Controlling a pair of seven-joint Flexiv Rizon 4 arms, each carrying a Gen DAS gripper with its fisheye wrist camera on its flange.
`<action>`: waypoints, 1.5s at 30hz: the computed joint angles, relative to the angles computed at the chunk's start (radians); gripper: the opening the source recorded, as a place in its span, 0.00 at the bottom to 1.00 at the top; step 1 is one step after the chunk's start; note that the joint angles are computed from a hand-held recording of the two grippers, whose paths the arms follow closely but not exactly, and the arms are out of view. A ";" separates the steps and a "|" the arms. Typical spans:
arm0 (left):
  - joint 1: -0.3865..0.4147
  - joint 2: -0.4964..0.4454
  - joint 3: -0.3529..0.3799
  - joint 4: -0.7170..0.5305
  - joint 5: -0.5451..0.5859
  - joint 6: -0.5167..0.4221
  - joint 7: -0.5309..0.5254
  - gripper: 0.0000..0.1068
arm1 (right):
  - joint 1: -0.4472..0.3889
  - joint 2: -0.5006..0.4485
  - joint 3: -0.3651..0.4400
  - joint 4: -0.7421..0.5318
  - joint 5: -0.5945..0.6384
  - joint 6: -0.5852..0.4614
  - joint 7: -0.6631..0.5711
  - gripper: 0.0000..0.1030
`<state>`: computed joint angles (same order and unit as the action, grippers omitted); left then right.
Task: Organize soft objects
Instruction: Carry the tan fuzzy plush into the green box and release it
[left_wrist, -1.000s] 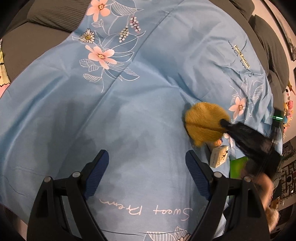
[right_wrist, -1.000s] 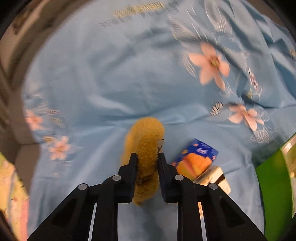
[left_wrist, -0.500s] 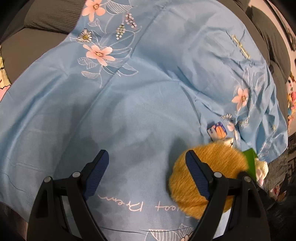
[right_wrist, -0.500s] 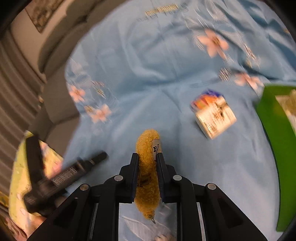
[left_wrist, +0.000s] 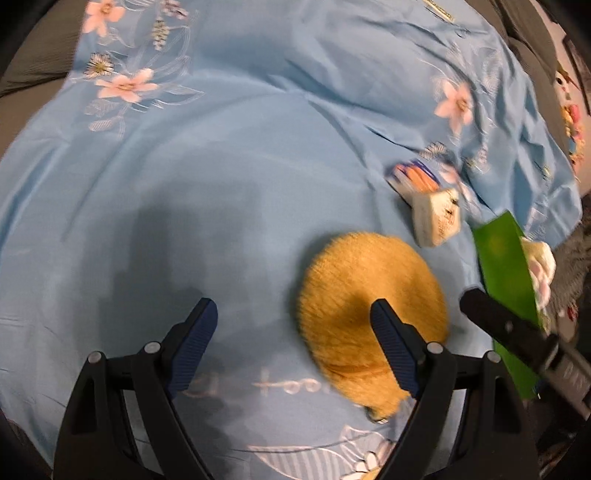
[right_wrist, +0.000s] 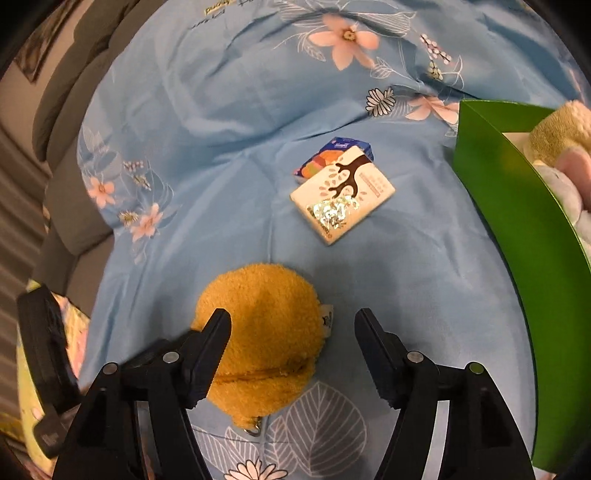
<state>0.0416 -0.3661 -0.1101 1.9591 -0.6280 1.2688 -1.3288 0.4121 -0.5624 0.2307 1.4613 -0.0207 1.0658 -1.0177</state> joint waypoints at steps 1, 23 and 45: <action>0.012 0.000 -0.020 0.003 -0.025 -0.006 0.024 0.77 | -0.009 -0.006 0.010 -0.003 0.014 0.016 -0.012 0.68; -0.055 0.061 -0.238 -0.009 -0.604 0.141 0.656 0.32 | -0.032 0.079 0.017 0.077 0.162 0.197 -0.054 0.61; -0.307 -0.234 -0.147 -0.462 -0.148 -0.149 0.361 0.30 | -0.030 0.319 -0.420 0.483 -0.389 0.354 0.691 0.61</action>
